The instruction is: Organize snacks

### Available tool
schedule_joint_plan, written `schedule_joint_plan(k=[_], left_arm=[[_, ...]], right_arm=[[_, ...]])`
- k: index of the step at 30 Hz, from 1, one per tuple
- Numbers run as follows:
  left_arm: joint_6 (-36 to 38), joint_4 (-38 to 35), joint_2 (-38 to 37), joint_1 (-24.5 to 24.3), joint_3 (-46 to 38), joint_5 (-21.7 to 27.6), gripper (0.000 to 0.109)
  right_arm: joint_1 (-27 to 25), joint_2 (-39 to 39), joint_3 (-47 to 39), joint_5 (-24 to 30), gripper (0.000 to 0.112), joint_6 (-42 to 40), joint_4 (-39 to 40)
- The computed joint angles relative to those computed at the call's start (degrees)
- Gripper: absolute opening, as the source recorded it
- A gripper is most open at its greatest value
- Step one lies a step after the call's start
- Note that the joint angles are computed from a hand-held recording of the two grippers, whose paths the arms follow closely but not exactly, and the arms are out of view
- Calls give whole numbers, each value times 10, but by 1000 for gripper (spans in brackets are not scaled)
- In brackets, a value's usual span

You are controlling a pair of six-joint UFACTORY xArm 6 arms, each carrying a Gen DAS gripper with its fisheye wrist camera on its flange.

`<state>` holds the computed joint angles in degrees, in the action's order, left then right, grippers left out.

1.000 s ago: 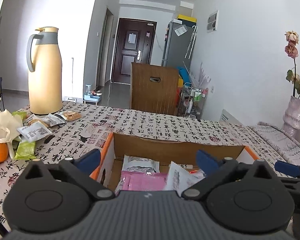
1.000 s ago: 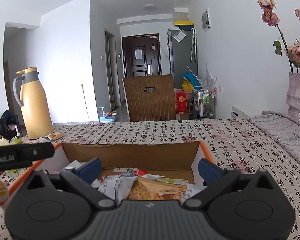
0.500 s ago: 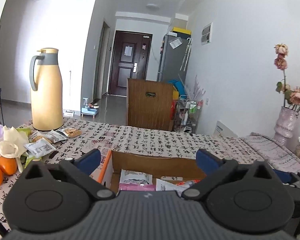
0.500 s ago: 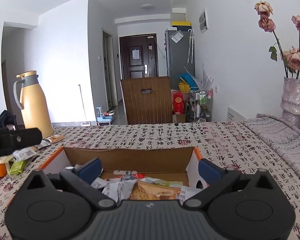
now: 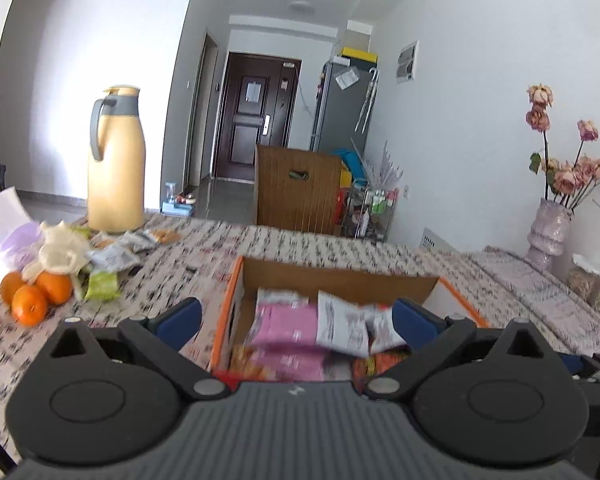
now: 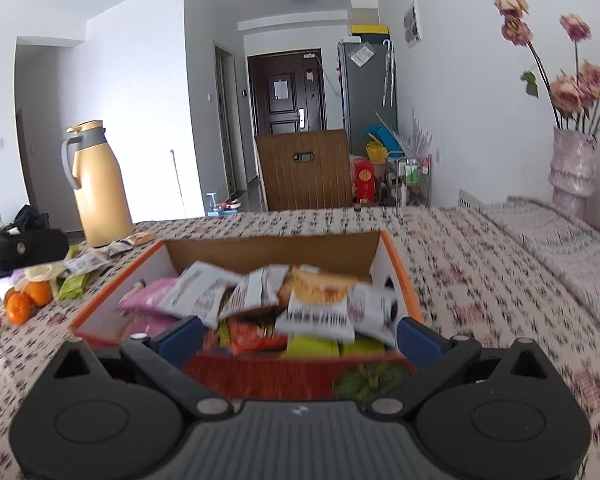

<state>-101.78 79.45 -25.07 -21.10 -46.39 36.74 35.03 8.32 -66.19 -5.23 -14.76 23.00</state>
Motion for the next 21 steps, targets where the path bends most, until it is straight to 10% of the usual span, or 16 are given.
schedule_joint_plan(k=[11,21], left_arm=[[38,-87,-89,-62,107,45,103],[46,-128,-122,-94,150,61,103]], right_arm=[[31,-97,117,-1,103,-154,173],[26,-148,185,-3,103,-83,101]])
